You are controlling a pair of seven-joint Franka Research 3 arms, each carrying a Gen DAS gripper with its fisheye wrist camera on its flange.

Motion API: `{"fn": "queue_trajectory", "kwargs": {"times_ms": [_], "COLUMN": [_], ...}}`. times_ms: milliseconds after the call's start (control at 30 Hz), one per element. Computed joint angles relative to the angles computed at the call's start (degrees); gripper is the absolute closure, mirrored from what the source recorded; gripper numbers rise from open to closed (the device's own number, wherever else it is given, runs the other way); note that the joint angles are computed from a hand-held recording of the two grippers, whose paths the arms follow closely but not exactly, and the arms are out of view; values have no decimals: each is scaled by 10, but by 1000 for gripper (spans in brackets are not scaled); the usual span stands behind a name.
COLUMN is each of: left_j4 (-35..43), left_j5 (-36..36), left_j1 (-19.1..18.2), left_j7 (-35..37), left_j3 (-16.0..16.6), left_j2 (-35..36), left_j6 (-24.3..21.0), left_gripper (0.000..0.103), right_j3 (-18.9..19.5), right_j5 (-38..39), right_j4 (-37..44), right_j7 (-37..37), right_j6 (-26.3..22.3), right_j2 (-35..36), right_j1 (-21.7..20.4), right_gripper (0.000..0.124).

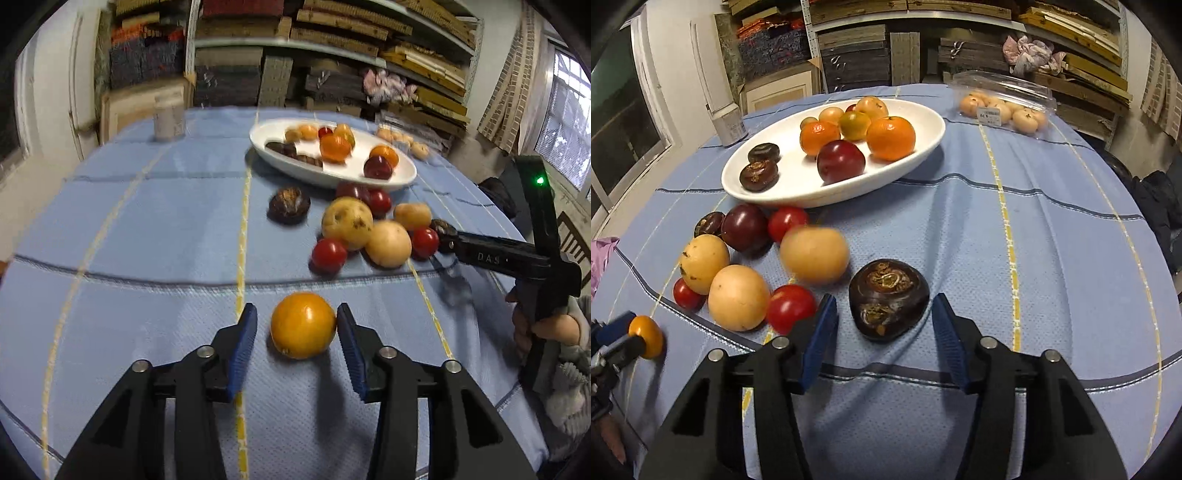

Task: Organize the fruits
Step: 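Grasp the orange-yellow round fruit with the left tool while the right tool grasps a dark wrinkled fruit, then carry both fruits onto the white plate and open both tools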

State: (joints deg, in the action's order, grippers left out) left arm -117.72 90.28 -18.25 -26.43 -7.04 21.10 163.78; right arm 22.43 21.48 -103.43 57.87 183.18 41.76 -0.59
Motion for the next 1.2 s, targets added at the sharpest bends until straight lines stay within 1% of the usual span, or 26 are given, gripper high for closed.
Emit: {"fn": "queue_trajectory", "kwargs": {"times_ms": [67,100,133,200,267,333,367,400,467,567,633,667,733,833,900,1000,1033,1100,1200], "left_j4": [7,8,11,17,21,25,25,24,23,20,15,12,7,1,-1,4,7,15,34], "left_j5": [-59,-68,-63,-74,-84,-94,-95,-94,-84,-64,-30,-10,6,21,26,24,24,26,26], "left_j1": [13,10,2,-4,-12,-17,-20,-22,-23,-28,-32,-35,-36,-44,-41,-38,-38,-38,-40], "left_j7": [60,67,58,67,78,89,88,83,72,51,15,-4,-18,-26,-31,-27,-23,-16,6], "left_j3": [-5,0,7,12,17,20,23,26,31,34,34,32,21,4,-5,-13,-15,-17,-19], "left_j2": [15,18,18,24,27,28,28,28,27,21,12,5,-4,-17,-23,-27,-28,-30,-28], "left_j6": [24,28,27,26,17,11,8,9,17,7,-8,-25,-60,-127,-142,-157,-161,-171,-183], "left_gripper": [57,58,59,59,60,60,61,65,65,65,65,65,65,65,65,65,65,65,65], "right_j3": [-7,-10,-14,-11,-5,-6,-6,-5,3,23,48,57,89,137,178,250,281,312,340], "right_j5": [0,0,-1,-1,0,-1,-1,-1,-2,-6,-14,-19,-32,-58,-82,-127,-146,-172,-205], "right_j4": [5,6,6,8,9,7,5,4,-2,-17,-32,-37,-55,-85,-109,-148,-162,-182,-199], "right_j7": [3,4,5,5,4,4,3,3,0,-5,-9,-8,-8,2,11,24,30,44,65], "right_j6": [-4,-3,-2,-2,-3,-1,0,1,5,19,33,36,48,68,82,100,106,116,126], "right_j2": [0,0,0,1,3,2,1,1,-1,-3,-5,-5,-4,-2,2,15,24,28,26], "right_j1": [8,12,16,13,6,7,7,7,-1,-18,-42,-51,-82,-133,-177,-257,-293,-332,-368], "right_gripper": [69,70,70,80,80,80,80,80,81,81,81,81,81,81,81,81,81,81,81]}}
